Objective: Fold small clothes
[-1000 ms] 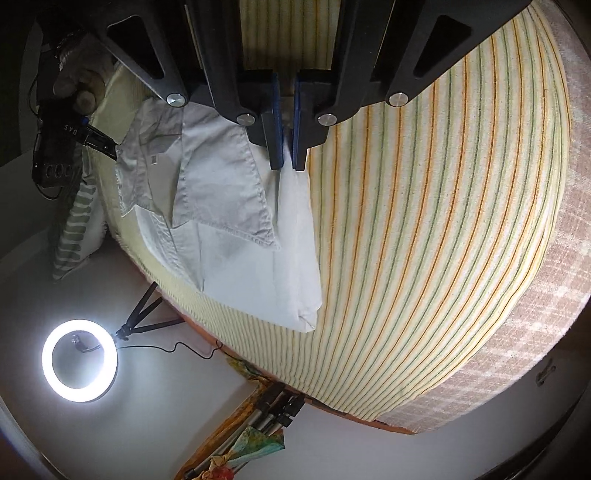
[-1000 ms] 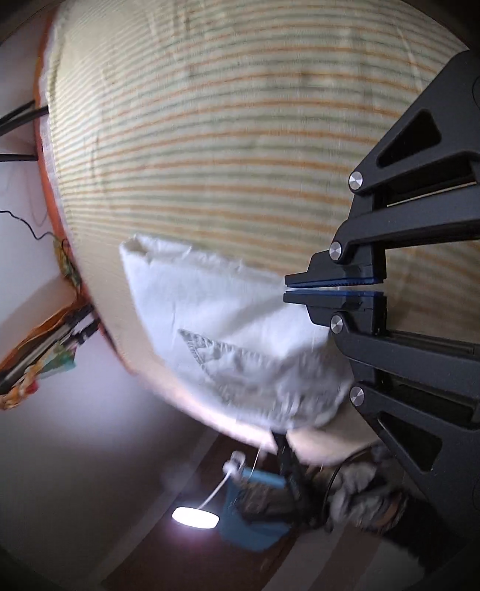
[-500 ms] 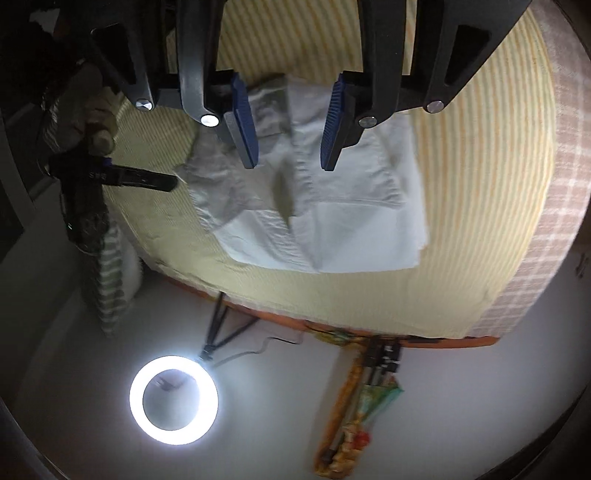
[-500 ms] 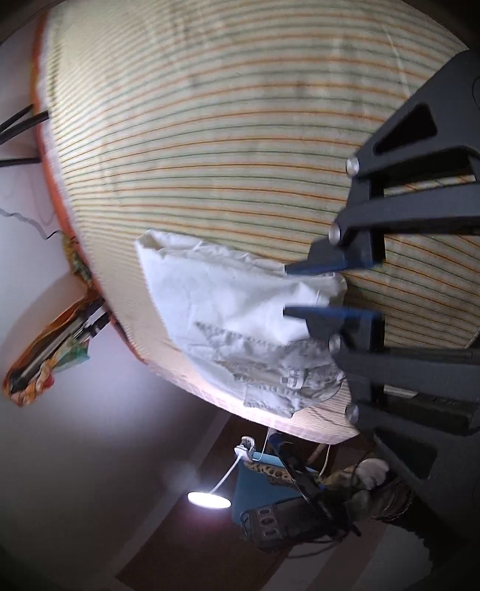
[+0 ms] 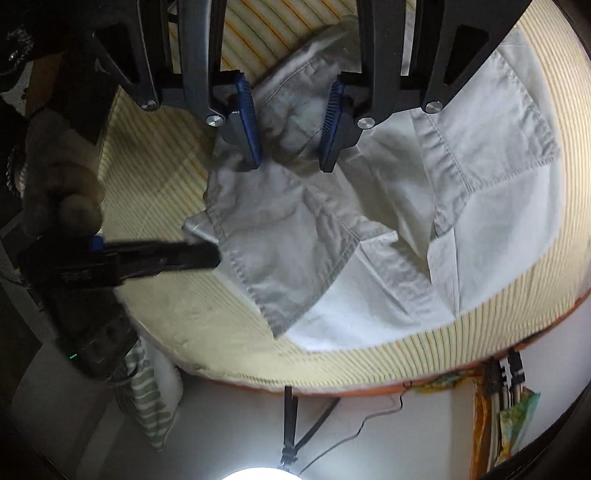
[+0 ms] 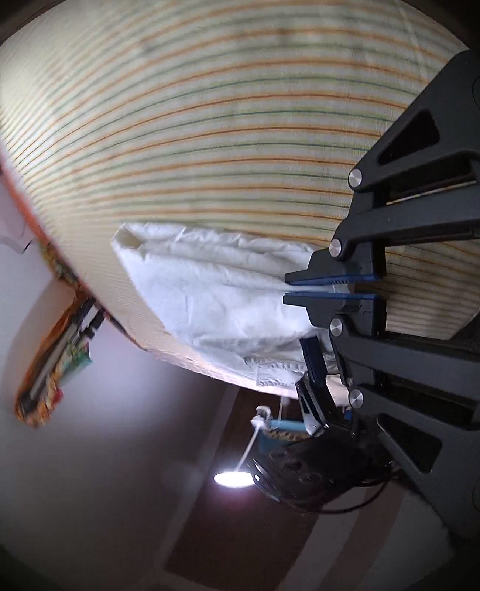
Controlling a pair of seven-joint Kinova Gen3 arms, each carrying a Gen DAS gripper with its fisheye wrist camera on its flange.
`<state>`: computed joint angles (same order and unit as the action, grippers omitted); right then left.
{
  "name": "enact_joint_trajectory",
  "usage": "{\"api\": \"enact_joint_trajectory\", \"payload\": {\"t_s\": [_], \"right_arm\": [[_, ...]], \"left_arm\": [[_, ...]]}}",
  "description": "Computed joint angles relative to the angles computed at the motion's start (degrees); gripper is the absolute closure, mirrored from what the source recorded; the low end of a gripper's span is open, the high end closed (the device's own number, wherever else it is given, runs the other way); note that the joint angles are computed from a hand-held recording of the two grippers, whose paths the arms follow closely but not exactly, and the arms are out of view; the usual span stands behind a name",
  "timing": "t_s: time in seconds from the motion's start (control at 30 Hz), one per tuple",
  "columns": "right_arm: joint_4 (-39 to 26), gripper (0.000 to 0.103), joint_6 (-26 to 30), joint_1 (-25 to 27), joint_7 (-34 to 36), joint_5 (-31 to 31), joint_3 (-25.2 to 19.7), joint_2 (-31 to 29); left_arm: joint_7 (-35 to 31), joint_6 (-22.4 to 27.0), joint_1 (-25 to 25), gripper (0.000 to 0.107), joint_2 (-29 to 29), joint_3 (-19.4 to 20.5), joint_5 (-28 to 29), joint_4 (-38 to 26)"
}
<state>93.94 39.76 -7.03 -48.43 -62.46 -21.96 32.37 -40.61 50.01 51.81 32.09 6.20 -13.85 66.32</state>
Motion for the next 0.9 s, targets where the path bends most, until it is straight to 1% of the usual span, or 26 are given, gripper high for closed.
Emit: {"api": "enact_joint_trajectory", "payload": {"t_s": [0.03, 0.1, 0.17, 0.2, 0.23, 0.27, 0.3, 0.33, 0.37, 0.47, 0.5, 0.53, 0.57, 0.6, 0.63, 0.67, 0.7, 0.77, 0.87, 0.9], "right_arm": [[0.36, 0.100, -1.95, -1.77, 0.80, 2.31, 1.24, -2.40], [1.02, 0.101, -5.54, -7.08, -0.39, 6.97, 5.88, -5.30], [0.18, 0.101, -5.40, -12.14, -4.71, 11.63, 10.62, -4.20], [-0.84, 0.101, -3.93, -13.48, -7.04, 13.64, 12.23, -3.63], [-1.44, 0.101, -3.39, -13.99, -9.37, 15.67, 12.78, -3.73], [-1.49, 0.101, -3.79, -13.61, -10.80, 17.37, 12.26, -4.21], [-1.21, 0.100, -4.86, -12.20, -11.50, 18.52, 10.68, -4.87], [-0.71, 0.100, -6.35, -9.88, -12.58, 19.75, 8.04, -5.60], [-0.01, 0.100, -7.64, -7.61, -12.83, 20.13, 5.64, -6.32], [-0.21, 0.094, -9.63, -1.83, -10.58, 19.41, -0.39, -7.03], [-1.15, 0.089, -10.22, -1.29, -11.18, 20.65, -1.43, -6.85], [-2.57, 0.086, -10.51, -0.96, -12.71, 22.76, -2.54, -6.29], [-4.04, 0.085, -10.63, -0.32, -14.27, 24.98, -4.07, -5.41], [-5.89, 0.085, -10.25, -0.57, -15.72, 26.80, -4.67, -4.50], [-8.14, 0.085, -9.42, -1.27, -16.81, 28.62, -4.89, -3.42], [-10.32, 0.085, -8.63, -2.93, -18.13, 30.47, -4.12, -2.63], [-12.79, 0.085, -7.40, -5.32, -19.40, 32.34, -2.44, -1.93], [-18.10, 0.085, -4.46, -9.88, -21.68, 35.46, 0.30, -0.03], [-26.06, 0.085, -0.76, -13.69, -24.72, 41.08, 0.53, 4.20], [-28.71, 0.085, 0.12, -15.44, -25.99, 43.18, 1.17, 5.63]], "left_arm": [[-0.42, -0.71, -0.56, 0.077, -0.15, 0.45, 0.63, 0.87], [0.01, -3.27, -0.15, 0.077, -0.99, 0.00, 0.02, 3.22], [0.04, -3.36, -0.33, 0.077, -1.18, 0.12, 0.14, 3.46], [-0.06, -2.92, -0.26, 0.077, -1.14, 0.19, 0.08, 3.23], [-0.49, -1.73, -0.20, 0.077, -1.02, 0.37, 0.03, 2.45], [-0.92, -1.48, 0.12, 0.077, -1.37, 0.05, 0.42, 2.39], [-0.74, -2.17, -0.39, 0.077, -2.22, 0.79, 0.50, 3.24], [0.22, -3.78, -0.47, 0.077, -3.63, 0.99, 0.44, 4.84], [1.36, -5.43, 0.36, 0.074, -4.99, 0.14, -0.13, 6.45], [7.41, -7.86, 3.00, 0.073, -9.22, -2.17, -4.91, 10.93], [9.74, -8.09, 3.06, 0.073, -10.19, -2.07, -6.98, 11.98], [12.07, -7.94, 3.53, 0.072, -11.16, -2.77, -8.83, 12.96], [14.40, -6.88, 3.74, 0.072, -11.61, -3.08, -10.81, 13.22], [16.73, -6.26, 4.53, 0.072, -12.07, -4.32, -12.34, 13.71], [19.06, -6.58, 5.45, 0.072, -12.87, -6.48, -13.02, 14.81], [21.39, -7.39, 5.81, 0.072, -13.55, -7.82, -13.78, 16.02], [23.72, -7.57, 5.49, 0.072, -13.89, -8.20, -14.87, 16.60], [26.83, -7.22, 2.36, 0.073, -13.96, -6.07, -16.80, 16.86], [26.32, -5.33, -0.75, 0.074, -12.51, -4.61, -17.53, 14.49], [26.16, -5.42, -1.92, 0.074, -11.99, -4.00, -17.56, 13.86]]}}
